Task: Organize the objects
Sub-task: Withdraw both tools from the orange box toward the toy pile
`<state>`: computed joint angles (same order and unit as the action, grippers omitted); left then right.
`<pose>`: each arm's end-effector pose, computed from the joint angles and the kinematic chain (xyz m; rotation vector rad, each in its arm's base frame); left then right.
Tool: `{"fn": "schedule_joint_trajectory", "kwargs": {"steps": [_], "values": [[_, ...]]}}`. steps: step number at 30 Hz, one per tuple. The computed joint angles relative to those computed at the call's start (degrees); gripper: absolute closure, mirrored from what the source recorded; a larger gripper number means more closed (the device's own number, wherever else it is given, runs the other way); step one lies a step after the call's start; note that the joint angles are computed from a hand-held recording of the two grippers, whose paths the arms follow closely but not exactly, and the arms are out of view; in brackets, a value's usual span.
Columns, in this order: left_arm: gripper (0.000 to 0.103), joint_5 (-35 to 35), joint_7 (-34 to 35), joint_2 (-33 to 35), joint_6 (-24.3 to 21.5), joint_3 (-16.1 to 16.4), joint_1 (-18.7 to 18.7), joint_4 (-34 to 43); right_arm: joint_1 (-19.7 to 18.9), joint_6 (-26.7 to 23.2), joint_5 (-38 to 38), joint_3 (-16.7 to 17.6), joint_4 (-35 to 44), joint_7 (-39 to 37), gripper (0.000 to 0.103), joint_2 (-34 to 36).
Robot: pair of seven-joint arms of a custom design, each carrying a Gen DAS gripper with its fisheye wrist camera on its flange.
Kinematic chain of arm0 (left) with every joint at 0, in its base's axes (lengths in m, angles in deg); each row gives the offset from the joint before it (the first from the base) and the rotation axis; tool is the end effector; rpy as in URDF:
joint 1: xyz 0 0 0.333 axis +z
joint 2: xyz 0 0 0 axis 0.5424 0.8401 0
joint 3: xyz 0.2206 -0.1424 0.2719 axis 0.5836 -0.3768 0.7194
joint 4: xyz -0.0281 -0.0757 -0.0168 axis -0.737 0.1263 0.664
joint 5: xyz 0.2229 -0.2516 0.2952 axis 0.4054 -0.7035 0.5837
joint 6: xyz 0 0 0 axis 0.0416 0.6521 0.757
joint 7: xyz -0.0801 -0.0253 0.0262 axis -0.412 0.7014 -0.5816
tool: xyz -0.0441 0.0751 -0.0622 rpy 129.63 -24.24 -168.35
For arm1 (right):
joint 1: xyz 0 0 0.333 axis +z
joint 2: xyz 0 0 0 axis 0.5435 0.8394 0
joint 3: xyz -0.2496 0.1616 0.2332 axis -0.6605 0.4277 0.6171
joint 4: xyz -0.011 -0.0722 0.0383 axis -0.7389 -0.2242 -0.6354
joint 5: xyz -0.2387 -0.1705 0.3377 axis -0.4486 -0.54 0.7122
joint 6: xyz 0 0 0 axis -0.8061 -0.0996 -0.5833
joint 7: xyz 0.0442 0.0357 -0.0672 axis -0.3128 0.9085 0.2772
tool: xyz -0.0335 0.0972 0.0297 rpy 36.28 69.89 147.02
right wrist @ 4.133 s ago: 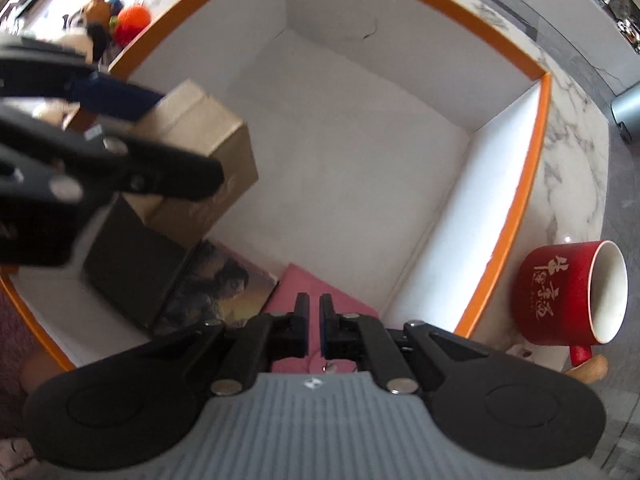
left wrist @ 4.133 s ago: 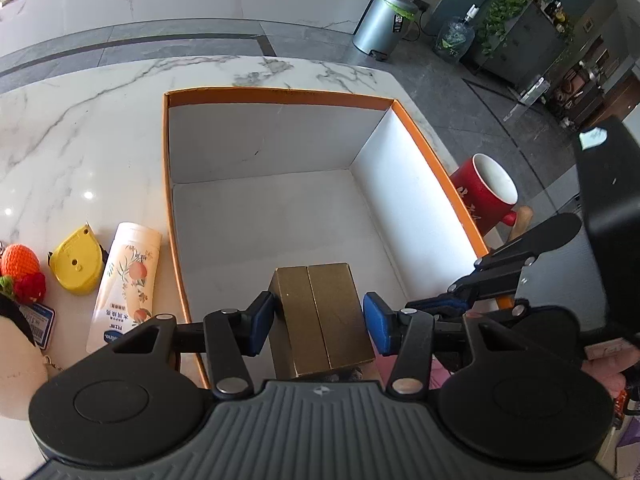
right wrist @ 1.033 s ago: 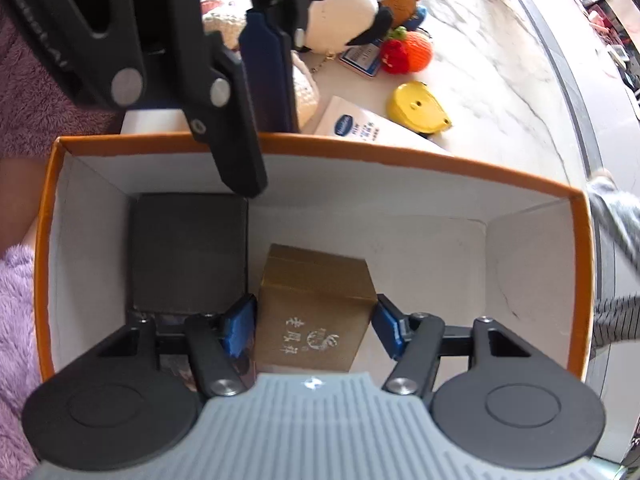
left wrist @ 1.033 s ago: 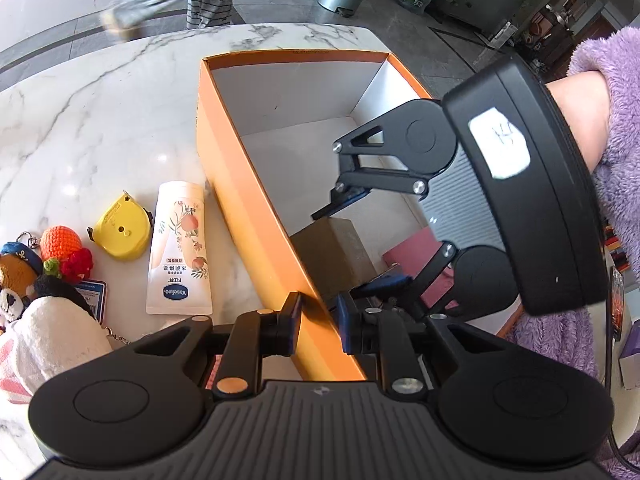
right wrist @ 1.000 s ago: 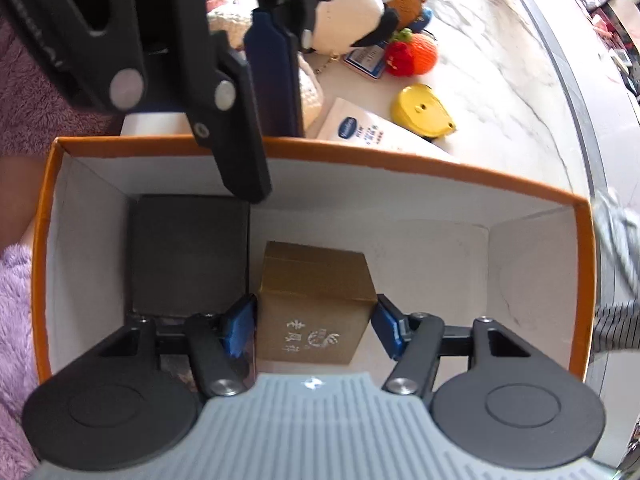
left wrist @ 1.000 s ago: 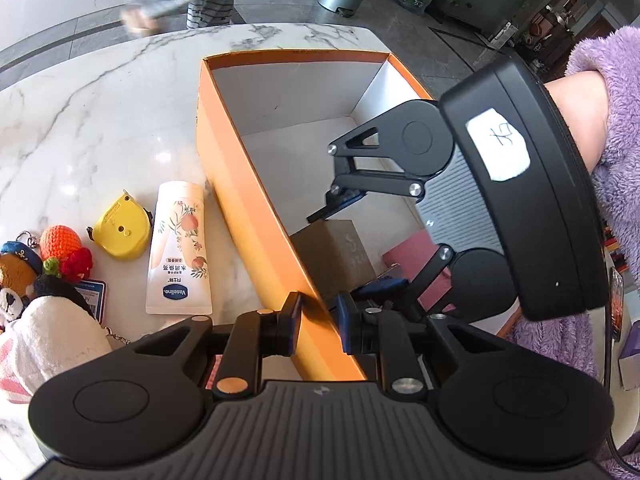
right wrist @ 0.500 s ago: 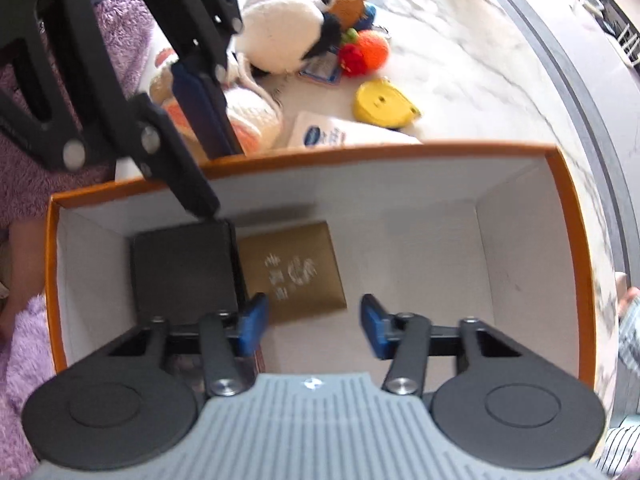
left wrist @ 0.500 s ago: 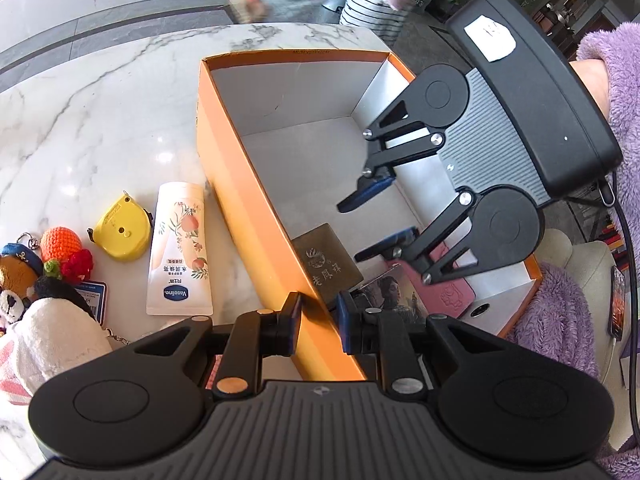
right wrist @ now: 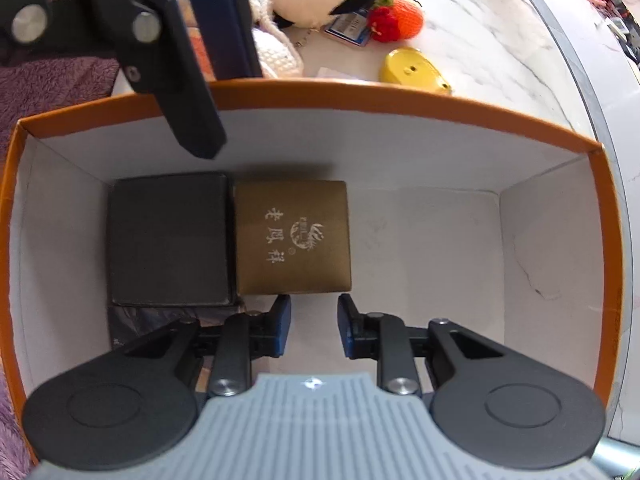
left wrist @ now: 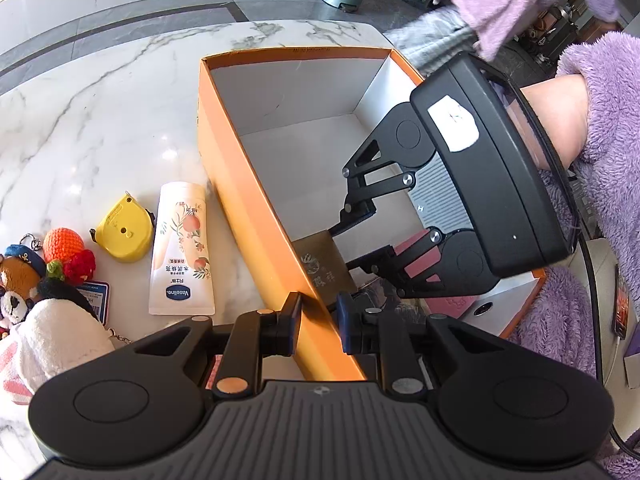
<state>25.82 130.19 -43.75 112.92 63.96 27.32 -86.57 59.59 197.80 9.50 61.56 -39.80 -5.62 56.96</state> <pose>0.5957 -0.1870 0.5476 0.9377 -2.7302 0.6892 0.5544 0.3761 0.5858 -2.9692 0.2603 -0.2206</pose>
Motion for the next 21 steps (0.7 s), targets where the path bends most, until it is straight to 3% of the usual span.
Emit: {"fn": "schedule_joint_trajectory", "kwargs": {"steps": [12,17,21], "values": [[0.081,0.30,-0.28,0.46,0.48,-0.07,-0.16,0.23,0.30,0.56,-0.31,0.43,-1.32,-4.80,0.077,-0.85],[0.080,0.04,0.03,0.32,0.66,-0.03,-0.12,-0.04,1.25,1.06,-9.81,-0.10,0.08,2.84,0.077,0.21],[0.080,-0.05,0.21,0.29,0.58,0.01,-0.07,-0.14,0.75,4.61,-7.71,-0.52,1.14,7.44,0.085,0.95]]}}
